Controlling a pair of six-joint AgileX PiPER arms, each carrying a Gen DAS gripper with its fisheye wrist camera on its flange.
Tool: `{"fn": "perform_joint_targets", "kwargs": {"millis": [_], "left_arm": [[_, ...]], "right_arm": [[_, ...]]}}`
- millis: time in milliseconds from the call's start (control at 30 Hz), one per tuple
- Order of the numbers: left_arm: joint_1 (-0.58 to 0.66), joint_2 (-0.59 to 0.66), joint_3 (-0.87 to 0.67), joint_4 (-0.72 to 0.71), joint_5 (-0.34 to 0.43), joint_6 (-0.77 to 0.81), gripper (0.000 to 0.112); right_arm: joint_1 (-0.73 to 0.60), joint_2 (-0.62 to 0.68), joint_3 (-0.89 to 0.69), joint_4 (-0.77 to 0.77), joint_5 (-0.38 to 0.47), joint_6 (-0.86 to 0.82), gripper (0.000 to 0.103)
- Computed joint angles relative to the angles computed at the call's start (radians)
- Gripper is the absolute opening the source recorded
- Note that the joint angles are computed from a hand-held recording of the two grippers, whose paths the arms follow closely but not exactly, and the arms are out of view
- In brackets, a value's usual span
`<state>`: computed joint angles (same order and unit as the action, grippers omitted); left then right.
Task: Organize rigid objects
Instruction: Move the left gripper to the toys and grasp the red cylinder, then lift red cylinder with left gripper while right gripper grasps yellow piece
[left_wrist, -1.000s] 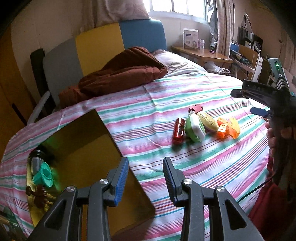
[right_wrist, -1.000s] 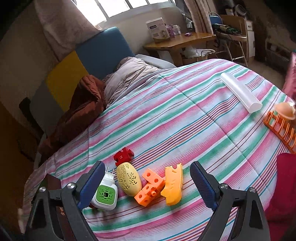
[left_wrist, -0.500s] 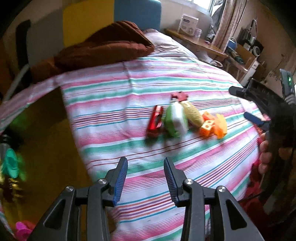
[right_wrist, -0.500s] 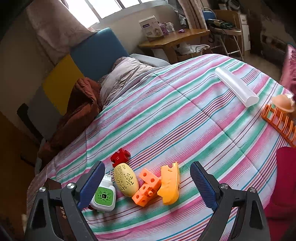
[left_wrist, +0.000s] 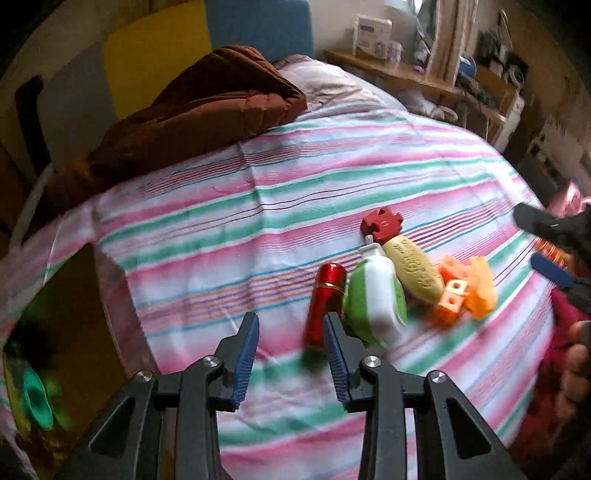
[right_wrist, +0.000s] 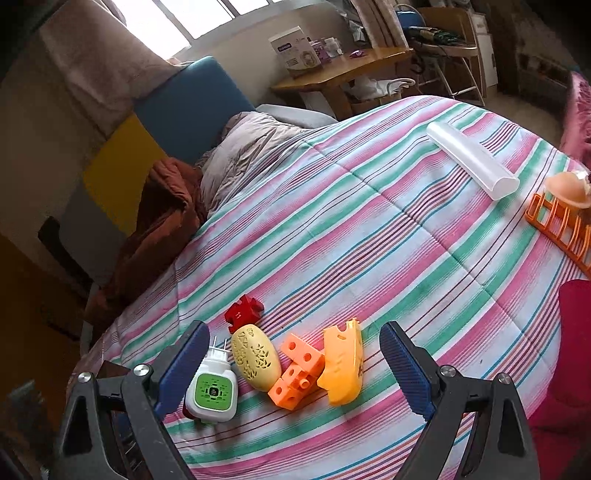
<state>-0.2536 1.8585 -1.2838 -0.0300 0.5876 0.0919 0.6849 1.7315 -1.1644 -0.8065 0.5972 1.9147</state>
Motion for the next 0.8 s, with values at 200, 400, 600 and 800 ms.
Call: {"fn": "perform_joint_targets", "kwargs": {"millis": [200,400,600,800], "left_arm": [[-0.005,0.122,-0.117,-0.095,0.054,0.113,0.033],[-0.016,0.219,-0.208,-0.137,0.088,0.124,0.032],[-0.048,0.21,-0.153,-0.055,0.007,0.041,0.026],[-0.037,0.179,-0.123,-0.037,0.034,0.004,0.026]], "right_arm": [[-0.002,-0.006,0.008,-0.008,-0.013,0.014,0.094],[-0.005,-0.017,0.026,-0.031,0.008,0.07,0.094],[-0.027,-0.003,0.013,0.046,0.051,0.008,0.094],[-0.063,0.008,0.026,0.124,0.038,-0.033,0.089]]}}
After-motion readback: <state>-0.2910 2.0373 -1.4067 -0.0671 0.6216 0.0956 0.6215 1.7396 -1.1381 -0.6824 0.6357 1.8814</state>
